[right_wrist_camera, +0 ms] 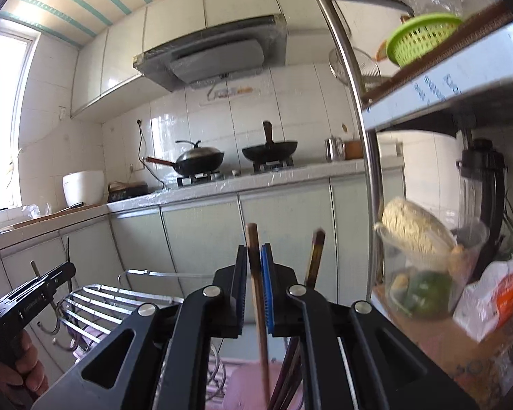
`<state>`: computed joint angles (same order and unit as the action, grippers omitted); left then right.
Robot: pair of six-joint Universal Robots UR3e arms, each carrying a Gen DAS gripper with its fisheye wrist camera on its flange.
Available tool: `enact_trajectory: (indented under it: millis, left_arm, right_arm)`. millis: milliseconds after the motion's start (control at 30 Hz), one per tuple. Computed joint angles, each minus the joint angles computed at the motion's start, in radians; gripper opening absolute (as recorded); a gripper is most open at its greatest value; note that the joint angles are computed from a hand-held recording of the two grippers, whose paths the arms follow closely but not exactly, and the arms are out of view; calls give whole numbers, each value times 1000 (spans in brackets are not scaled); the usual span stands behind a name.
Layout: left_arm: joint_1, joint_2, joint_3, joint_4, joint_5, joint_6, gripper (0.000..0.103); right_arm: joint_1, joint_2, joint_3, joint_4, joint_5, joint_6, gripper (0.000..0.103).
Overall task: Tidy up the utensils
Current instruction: 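Lower the knife and chopstick into the pink cup and open both tools, then withdraw both tools from the cup and move toward the gold-tipped chopstick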
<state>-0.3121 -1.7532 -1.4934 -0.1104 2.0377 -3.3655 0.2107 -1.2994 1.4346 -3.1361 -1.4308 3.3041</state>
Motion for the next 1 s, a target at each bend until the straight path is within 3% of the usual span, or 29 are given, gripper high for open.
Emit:
enact_trajectory:
  millis: [67, 133, 267, 433, 1000]
  left_arm:
    - [-4, 3, 16, -41, 6, -2, 30]
    - [-8, 13, 25, -81, 0, -5, 34]
    - [-29, 20, 54, -168, 8, -15, 42]
    - [-77, 10, 78, -197, 71, -5, 42]
    - [-151, 150, -50, -334, 100, -115, 42]
  right_arm:
    - [2, -18, 23, 12, 0, 0, 28]
    - [-4, -42, 58, 16, 17, 3, 36]
    - [-7, -81, 92, 64, 25, -9, 36]
    - [-8, -140, 148, 83, 22, -23, 36]
    - [-11, -339, 393, 179, 53, -41, 36]
